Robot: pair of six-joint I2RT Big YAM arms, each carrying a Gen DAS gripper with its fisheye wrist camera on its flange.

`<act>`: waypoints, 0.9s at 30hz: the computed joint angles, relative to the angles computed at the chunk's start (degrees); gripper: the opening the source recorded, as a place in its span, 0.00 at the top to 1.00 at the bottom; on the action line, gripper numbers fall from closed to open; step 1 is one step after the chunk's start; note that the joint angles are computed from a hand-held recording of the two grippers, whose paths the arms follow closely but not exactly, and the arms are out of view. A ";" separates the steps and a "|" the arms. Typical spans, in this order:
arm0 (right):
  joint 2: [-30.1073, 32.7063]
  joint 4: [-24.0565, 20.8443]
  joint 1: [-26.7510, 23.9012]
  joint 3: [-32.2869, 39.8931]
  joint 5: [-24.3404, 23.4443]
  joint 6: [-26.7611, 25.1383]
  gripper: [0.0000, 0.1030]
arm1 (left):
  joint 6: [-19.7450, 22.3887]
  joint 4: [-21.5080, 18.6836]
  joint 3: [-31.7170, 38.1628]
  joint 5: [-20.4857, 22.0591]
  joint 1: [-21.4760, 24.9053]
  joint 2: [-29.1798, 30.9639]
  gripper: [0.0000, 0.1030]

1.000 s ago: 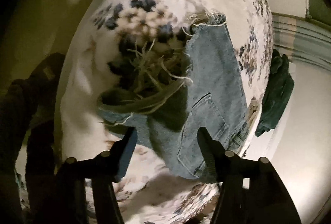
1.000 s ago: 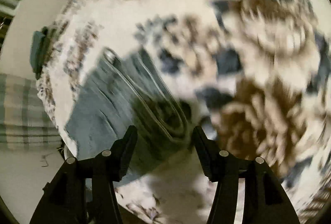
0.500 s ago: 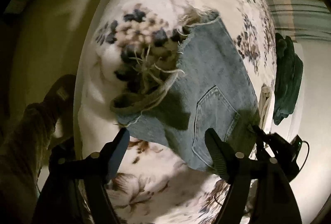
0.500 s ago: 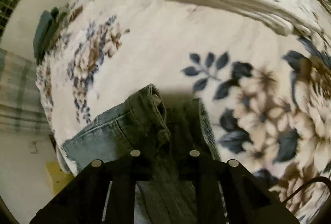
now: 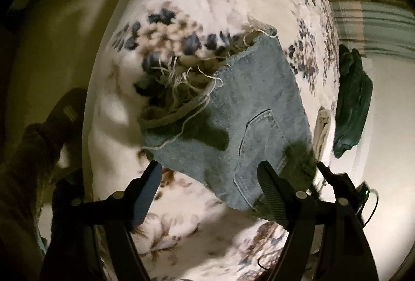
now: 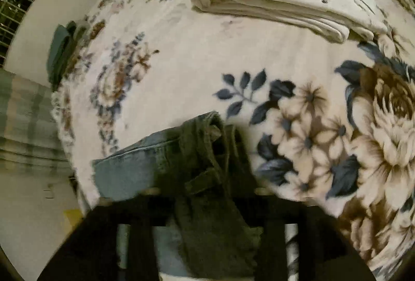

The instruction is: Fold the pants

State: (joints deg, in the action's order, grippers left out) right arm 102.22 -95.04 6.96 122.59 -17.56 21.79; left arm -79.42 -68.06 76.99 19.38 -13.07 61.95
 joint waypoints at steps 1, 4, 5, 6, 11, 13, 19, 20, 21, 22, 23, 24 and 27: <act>-0.96 0.08 -0.36 -0.81 -0.95 0.68 0.29 | -1.92 1.24 -0.76 0.14 -0.11 -0.79 0.28; -6.52 0.58 -2.08 -6.83 -2.96 3.65 0.28 | -9.37 8.82 -4.75 -0.13 -0.78 -3.64 0.25; -8.47 0.97 -2.55 -9.28 -3.52 4.74 0.27 | -12.31 11.74 -6.27 -0.32 -1.25 -4.49 0.24; -11.14 1.54 -3.29 -12.86 -4.55 6.32 0.25 | -16.85 16.67 -8.90 -0.46 -1.76 -5.68 0.24; -20.32 5.34 -5.98 -28.67 -10.97 11.42 0.15 | -28.99 27.87 -15.33 -4.35 -5.31 -7.53 0.24; -22.41 8.07 -6.36 -34.54 -13.85 12.82 0.15 | -29.21 28.66 -15.96 -4.88 -6.05 -6.84 0.24; -23.95 18.52 -5.83 -42.24 -19.23 16.77 0.08 | -29.29 29.87 -15.82 -5.73 -6.11 -3.58 0.19; -23.95 20.02 -5.73 -42.69 -19.92 17.47 0.08 | -29.45 29.57 -15.46 -6.21 -6.26 -3.30 0.18; -23.93 21.66 -5.69 -43.06 -20.45 18.31 0.08 | -29.46 28.94 -14.82 -6.79 -6.53 -2.87 0.17; -23.85 22.68 -5.65 -43.23 -20.80 18.89 0.08 | -29.20 28.21 -14.26 -7.20 -6.72 -2.52 0.17; -23.94 23.78 -5.61 -43.57 -21.33 19.49 0.08 | -28.66 27.09 -13.42 -7.27 -6.77 -1.90 0.17; -23.96 24.82 -5.59 -43.80 -21.69 20.11 0.08 | -28.54 26.86 -13.22 -7.18 -6.65 -1.64 0.17; -23.42 27.85 -5.11 -43.36 -22.98 22.48 0.08 | -28.20 26.68 -13.05 -6.49 -5.97 -1.36 0.16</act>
